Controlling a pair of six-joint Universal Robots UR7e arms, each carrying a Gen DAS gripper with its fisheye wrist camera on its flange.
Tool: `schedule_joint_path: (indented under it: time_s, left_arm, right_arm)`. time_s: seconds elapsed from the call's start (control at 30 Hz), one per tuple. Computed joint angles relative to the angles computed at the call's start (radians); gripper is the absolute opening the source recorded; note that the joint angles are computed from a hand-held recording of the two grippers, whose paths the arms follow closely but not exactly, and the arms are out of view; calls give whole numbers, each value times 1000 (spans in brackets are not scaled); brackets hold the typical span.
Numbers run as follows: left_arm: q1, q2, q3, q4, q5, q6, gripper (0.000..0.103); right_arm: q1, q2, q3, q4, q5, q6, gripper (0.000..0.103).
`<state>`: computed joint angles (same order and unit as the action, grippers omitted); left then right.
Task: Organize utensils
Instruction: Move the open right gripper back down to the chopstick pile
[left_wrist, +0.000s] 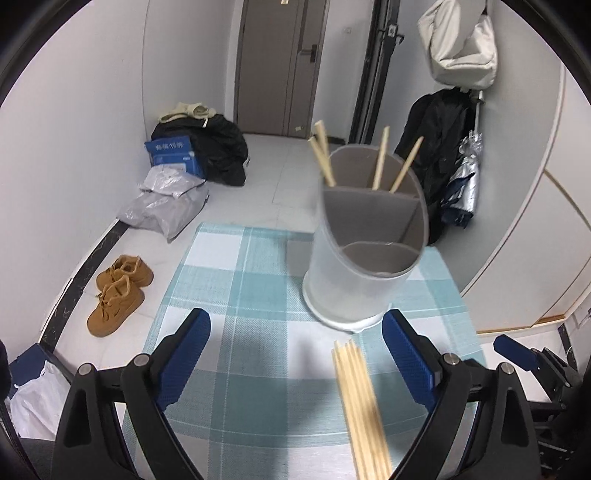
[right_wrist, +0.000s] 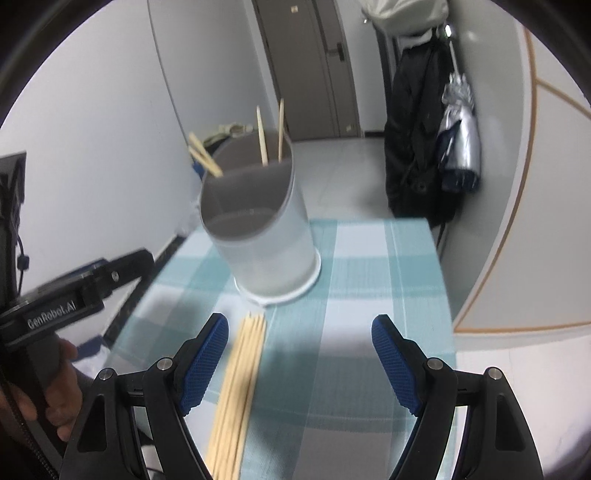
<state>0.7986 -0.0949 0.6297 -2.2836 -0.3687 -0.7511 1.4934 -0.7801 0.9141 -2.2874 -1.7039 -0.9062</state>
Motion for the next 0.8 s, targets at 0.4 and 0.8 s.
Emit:
schedule_joint_path:
  time_s: [0.4,0.8]
  left_arm:
    - [19,-120,151,153,13,-271,91]
    - [26,-148,169,231,-1,-369,91]
  right_arm:
    - [20,106,-102,107,-190,-46,79]
    - [31,141,-104,169,-272,-70,55]
